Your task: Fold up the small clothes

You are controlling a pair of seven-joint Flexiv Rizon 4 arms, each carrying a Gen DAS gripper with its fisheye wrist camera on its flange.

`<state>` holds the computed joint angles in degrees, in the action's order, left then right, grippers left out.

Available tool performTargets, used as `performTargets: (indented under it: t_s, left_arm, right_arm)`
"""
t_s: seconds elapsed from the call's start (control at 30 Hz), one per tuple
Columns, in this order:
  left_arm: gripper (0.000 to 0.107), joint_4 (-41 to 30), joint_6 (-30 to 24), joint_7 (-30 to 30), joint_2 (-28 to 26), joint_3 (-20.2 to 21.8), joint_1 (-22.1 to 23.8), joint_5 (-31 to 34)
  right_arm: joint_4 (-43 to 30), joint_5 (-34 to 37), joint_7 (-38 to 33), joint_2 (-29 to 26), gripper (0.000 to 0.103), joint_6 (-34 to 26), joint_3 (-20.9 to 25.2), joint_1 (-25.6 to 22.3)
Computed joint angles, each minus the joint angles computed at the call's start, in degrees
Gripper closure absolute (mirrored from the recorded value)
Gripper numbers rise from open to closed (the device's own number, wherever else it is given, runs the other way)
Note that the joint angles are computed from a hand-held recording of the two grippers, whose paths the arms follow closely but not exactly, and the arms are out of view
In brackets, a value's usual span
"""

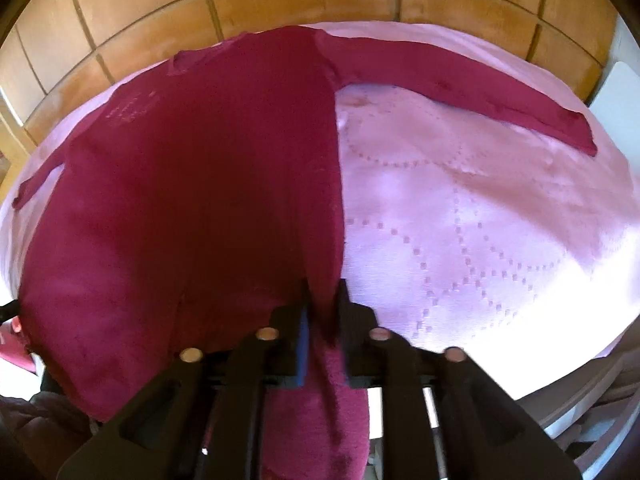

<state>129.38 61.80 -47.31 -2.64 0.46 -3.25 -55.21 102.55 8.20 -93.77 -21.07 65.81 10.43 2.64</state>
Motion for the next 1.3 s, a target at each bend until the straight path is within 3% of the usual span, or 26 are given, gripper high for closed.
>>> performTargets:
  t_s: [0.07, 0.2, 0.23, 0.33, 0.47, 0.6, 0.83, 0.87, 0.9, 0.97, 1.13, 1.3]
  left_arm:
    - [0.104, 0.19, 0.28, 0.76, 0.76, 0.20, 0.09, -1.76]
    - [0.070, -0.82, 5.70, 0.28, 0.33, 0.00, -0.15, -7.57]
    - [0.068, -1.08, 7.49, -0.59, 0.03, -0.11, -0.29, -7.48]
    - [0.068, -2.88, 12.95, -4.87, -1.82, -0.48, -0.12, -6.60]
    - [0.068, -4.77, 15.59, -11.72, -4.08, -1.00, 0.57, -3.52]
    - [0.068, -6.19, 13.59, -17.74, -5.22, -0.93, 1.66, 4.12]
    - [0.068, -9.76, 10.19, -25.03, -7.28, -0.99, 2.99, 15.74]
    - [0.068, -9.89, 10.10, -24.99, -7.41, -1.36, 3.20, 15.86]
    - [0.068, -10.60, 9.78, -25.17, -7.90, -1.72, 3.28, 16.29]
    - [0.068, -11.98, 9.46, -25.50, -8.99, -2.32, 3.40, 17.12]
    - [0.068, -14.31, 9.19, -23.11, -11.38, -4.75, 4.21, 14.43]
    - [0.068, -15.95, 10.22, -17.94, -13.00, -7.36, 4.61, 9.72]
  right_arm:
    - [-1.38, 4.12, -1.31, -0.03, 0.044, 0.64, 1.37, -2.28]
    - [-7.69, 12.99, 1.85, -2.73, 0.039, 1.11, 1.74, -6.71]
    - [-10.07, 14.58, 4.66, -4.30, 0.039, 1.70, 0.75, -7.45]
    - [-16.61, 16.77, 12.97, -9.09, 0.040, 2.89, -1.25, -9.60]
    - [-25.86, 15.69, 25.24, -16.02, 0.049, 1.78, -3.61, -11.56]
    - [-34.88, 11.72, 34.92, -22.67, 0.054, -0.74, -5.56, -12.51]
    - [-48.29, 3.62, 43.73, -31.34, 0.054, -6.97, -6.55, -13.09]
    - [-50.55, 2.02, 44.31, -32.76, 0.065, -8.49, -6.94, -12.86]
    - [-53.61, 0.09, 44.63, -34.17, 0.085, -11.42, -7.36, -12.72]
    - [-57.24, -1.46, 44.04, -35.86, 0.096, -13.93, -6.91, -12.94]
    - [-59.79, -0.73, 35.39, -34.49, 0.097, -10.25, -3.66, -12.04]
    - [-63.74, 2.00, 22.68, -32.85, 0.097, -9.25, 2.87, -9.10]
